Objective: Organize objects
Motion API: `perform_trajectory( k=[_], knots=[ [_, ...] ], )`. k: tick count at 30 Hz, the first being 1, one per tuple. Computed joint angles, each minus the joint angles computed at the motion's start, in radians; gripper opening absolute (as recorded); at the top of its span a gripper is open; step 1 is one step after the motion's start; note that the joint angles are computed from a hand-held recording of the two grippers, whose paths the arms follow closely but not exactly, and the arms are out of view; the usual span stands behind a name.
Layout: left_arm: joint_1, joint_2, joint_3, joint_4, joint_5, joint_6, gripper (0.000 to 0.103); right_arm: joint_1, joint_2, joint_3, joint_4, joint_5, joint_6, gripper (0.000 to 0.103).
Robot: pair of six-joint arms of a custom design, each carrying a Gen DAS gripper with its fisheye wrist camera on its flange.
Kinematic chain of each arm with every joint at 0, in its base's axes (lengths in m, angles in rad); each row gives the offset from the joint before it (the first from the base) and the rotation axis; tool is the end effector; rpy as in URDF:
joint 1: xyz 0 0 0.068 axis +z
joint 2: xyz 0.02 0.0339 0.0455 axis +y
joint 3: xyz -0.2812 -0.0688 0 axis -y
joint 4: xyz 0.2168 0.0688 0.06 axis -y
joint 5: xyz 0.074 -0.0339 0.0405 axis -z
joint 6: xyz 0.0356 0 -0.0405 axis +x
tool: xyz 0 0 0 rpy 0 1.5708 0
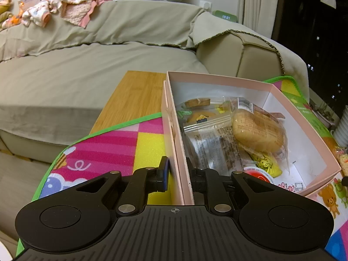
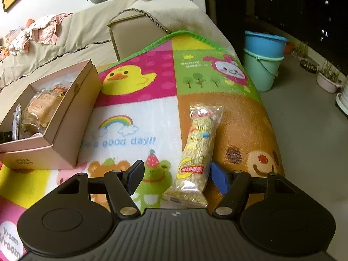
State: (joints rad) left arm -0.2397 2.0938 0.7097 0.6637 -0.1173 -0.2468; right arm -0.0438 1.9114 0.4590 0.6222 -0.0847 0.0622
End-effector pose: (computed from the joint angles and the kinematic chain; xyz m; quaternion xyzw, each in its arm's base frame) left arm 0.3331 -0.0771 0.0831 -0.0274 0.9093 -0.0474 0.4125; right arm 0.2729 -0.0089 0.0896 0.0340 0.9309 0.0428 0.3612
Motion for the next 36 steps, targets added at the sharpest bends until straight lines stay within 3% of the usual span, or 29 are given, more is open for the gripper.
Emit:
perform_trajectory(
  k=[5, 8, 10, 12, 19, 24, 29, 36],
  knots=[
    [0.000, 0.001, -0.003, 0.003, 0.004, -0.005, 0.016, 0.013, 0.062, 0.066, 0.010, 0.061, 0.017, 0.067],
    [-0.001, 0.000, -0.005, 0.004, 0.005, -0.007, 0.016, 0.036, 0.091, 0.116, -0.016, 0.097, -0.002, 0.052],
    [0.003, 0.001, -0.008, 0.009, 0.013, -0.008, 0.016, 0.050, 0.085, 0.129, -0.048, 0.101, -0.024, 0.034],
    [0.004, 0.001, -0.010, 0.012, 0.013, -0.007, 0.016, 0.058, 0.058, 0.122, -0.082, 0.085, -0.042, 0.029],
    [0.007, 0.002, -0.010, 0.013, 0.016, -0.010, 0.016, 0.084, -0.136, 0.005, -0.180, 0.018, -0.040, 0.028],
    [0.006, 0.003, -0.007, 0.012, 0.015, -0.014, 0.016, 0.139, -0.359, -0.067, -0.287, 0.001, -0.040, 0.028],
    [0.006, 0.001, -0.006, 0.008, 0.021, -0.023, 0.016, 0.217, -0.556, -0.054, -0.416, -0.009, -0.027, 0.028],
    [0.013, 0.001, -0.019, 0.025, 0.036, -0.022, 0.017, 0.310, -0.626, 0.014, -0.465, -0.010, -0.016, 0.023]
  ],
)
